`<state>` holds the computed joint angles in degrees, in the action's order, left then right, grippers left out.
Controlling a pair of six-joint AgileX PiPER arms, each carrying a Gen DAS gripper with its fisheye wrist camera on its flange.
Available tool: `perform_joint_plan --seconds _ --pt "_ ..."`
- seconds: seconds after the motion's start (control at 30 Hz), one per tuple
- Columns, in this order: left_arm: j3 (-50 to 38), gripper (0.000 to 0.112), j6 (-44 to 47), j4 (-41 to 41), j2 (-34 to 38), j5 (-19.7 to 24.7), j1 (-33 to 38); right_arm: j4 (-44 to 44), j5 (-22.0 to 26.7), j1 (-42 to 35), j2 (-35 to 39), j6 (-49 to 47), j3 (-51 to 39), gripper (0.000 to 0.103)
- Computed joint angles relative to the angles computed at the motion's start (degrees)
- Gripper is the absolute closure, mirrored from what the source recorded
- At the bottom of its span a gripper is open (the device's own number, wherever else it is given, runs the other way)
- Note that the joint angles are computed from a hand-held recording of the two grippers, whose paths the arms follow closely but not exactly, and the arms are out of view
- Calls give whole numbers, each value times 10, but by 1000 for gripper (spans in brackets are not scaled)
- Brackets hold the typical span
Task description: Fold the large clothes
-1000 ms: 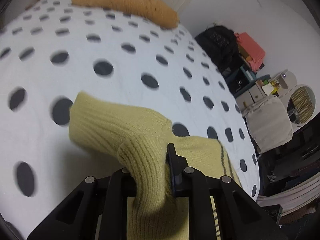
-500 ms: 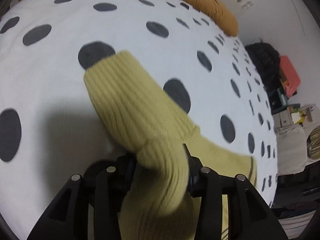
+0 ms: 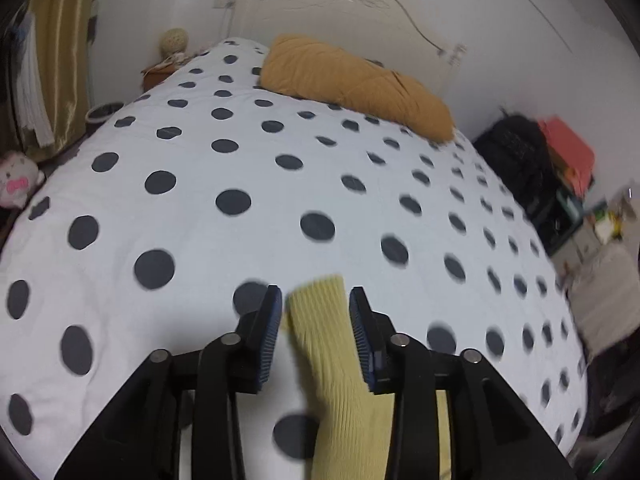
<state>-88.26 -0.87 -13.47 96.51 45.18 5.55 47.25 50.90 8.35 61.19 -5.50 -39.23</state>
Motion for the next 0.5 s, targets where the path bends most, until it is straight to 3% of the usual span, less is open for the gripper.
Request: perform_joint_plan --seconds 0.07,0.13,0.2,0.33,0.37,0.4,0.5 --pt "106 72 4 35 -69 -16 -30 -61 -7 21 26 19 -67 64" --pt "202 72 -7 47 -117 -41 -59 -112 -23 61 112 26 -160 62" --pt "283 72 -54 76 -144 -65 -98 -152 -32 89 197 34 -237 53" --pt "384 72 -152 145 -189 -84 -163 -234 8 156 367 70 -414 54" --pt "404 72 -179 161 -203 -84 -182 -248 25 167 393 75 -447 78" --pt "421 72 -203 171 -218 -84 -197 -285 47 185 422 91 -483 90" --pt "449 66 -231 169 -258 -76 -218 -421 56 217 457 166 -516 92"
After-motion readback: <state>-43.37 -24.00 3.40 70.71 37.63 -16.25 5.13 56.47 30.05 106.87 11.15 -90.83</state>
